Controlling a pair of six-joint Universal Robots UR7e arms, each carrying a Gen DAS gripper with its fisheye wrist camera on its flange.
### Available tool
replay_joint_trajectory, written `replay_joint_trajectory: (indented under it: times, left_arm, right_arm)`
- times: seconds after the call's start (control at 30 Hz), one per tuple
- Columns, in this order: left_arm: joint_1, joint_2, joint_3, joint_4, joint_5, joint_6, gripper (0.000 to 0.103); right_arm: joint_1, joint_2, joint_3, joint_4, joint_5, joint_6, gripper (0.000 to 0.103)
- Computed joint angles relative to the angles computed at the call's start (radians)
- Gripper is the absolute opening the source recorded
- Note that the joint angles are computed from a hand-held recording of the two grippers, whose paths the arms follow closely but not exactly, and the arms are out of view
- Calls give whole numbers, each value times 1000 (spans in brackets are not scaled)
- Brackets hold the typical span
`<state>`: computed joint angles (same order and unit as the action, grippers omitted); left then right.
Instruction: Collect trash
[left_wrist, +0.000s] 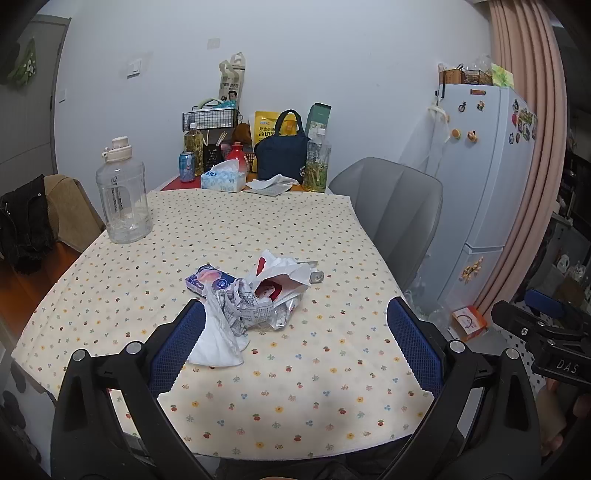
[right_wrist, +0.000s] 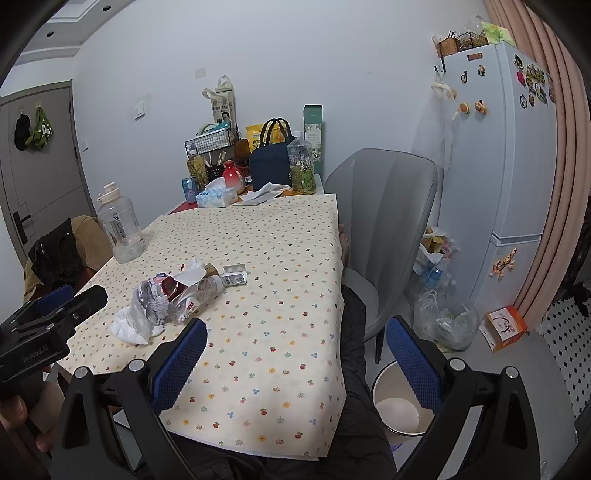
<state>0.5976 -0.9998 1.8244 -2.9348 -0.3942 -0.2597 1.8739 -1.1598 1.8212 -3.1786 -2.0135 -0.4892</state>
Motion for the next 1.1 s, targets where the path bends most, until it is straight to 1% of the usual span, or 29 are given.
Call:
replay_joint_trajectory:
  times: [0.47,0.53,0.83,0.9,1.1]
  left_arm:
    - [10,9,-1,-32,5,24,97]
    - [-3,5,5,-18,15,10,97]
    - [-6,11,9,-39,17,20,97]
    - [-7,5,4,-24,18,16,97]
    - [-8,7,6,-33,22,20,97]
  right_arm:
    - [-5,-3,0,-2,7,10,95]
    - [-6,-3,0,-2,7,10,95]
    - [-7,-7,1,-2,8,10,95]
    - [-7,-9,0,0,8,14,95]
    - [-6,-11,2,-2,13,12,95]
